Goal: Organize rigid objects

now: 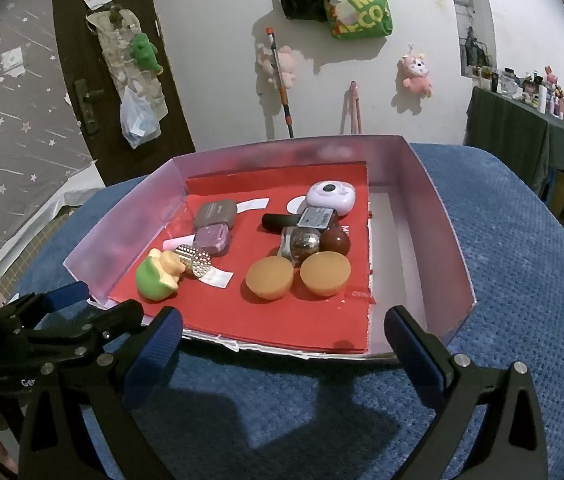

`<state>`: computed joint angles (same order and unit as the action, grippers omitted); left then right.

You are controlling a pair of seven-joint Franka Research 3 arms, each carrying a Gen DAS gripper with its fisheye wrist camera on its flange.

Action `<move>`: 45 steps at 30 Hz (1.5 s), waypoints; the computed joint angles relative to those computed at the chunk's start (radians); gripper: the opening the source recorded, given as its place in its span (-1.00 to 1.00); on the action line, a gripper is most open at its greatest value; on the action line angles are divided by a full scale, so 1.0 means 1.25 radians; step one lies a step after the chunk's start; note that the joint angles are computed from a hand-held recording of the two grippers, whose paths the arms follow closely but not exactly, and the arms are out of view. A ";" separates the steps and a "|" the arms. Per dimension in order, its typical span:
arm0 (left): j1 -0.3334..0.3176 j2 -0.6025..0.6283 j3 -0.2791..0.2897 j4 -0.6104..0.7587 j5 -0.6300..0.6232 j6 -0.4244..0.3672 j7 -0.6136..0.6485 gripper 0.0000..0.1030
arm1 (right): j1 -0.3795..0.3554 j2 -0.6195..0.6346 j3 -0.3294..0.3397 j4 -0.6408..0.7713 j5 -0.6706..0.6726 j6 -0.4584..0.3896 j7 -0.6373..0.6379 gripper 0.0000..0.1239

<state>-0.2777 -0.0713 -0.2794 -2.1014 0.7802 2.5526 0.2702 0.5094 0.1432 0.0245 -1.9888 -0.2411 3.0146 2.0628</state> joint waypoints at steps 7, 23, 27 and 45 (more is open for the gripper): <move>-0.003 -0.008 -0.003 -0.003 0.009 -0.003 -0.010 1.00 | 0.002 -0.012 -0.005 -0.011 -0.022 0.009 0.022 0.66; -0.014 -0.051 -0.029 -0.041 0.021 -0.020 -0.042 1.00 | -0.033 -0.082 0.022 -0.100 -0.137 0.051 0.136 0.66; -0.019 -0.058 -0.035 -0.054 0.019 -0.021 -0.048 1.00 | -0.050 -0.097 0.040 -0.129 -0.160 0.052 0.163 0.66; -0.035 -0.049 -0.036 -0.088 -0.037 -0.020 -0.037 1.00 | -0.097 -0.112 0.082 -0.183 -0.179 0.010 0.194 0.66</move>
